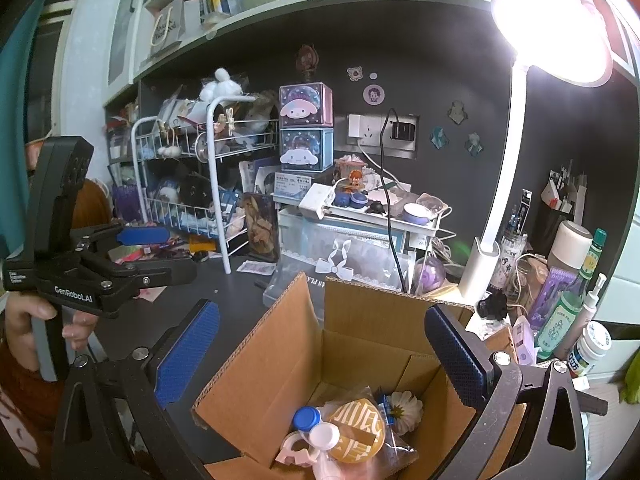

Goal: Organize objects

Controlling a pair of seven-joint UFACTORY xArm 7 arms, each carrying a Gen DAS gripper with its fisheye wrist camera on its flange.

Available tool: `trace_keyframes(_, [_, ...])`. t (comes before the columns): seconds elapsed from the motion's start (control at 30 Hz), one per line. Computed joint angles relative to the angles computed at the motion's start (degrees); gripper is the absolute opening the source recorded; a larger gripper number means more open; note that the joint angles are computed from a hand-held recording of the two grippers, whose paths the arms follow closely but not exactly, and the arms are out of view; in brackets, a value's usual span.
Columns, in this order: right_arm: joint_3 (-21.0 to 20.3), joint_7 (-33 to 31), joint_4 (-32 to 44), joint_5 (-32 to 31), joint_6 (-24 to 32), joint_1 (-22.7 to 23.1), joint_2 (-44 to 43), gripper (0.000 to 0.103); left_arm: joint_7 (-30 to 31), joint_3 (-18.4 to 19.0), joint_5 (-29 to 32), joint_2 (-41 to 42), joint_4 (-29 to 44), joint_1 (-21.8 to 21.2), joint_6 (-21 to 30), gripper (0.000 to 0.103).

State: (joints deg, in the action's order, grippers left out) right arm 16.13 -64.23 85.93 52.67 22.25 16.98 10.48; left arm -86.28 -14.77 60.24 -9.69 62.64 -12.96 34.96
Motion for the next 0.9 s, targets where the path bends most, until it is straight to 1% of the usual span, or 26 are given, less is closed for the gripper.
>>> trace_keyframes(0.9, [0.0,1.0,-0.3,-1.0,-0.3,0.2,-0.2,0.103,0.3,0.1,-0.3,-0.1,-0.3,0.0,0.2,0.102])
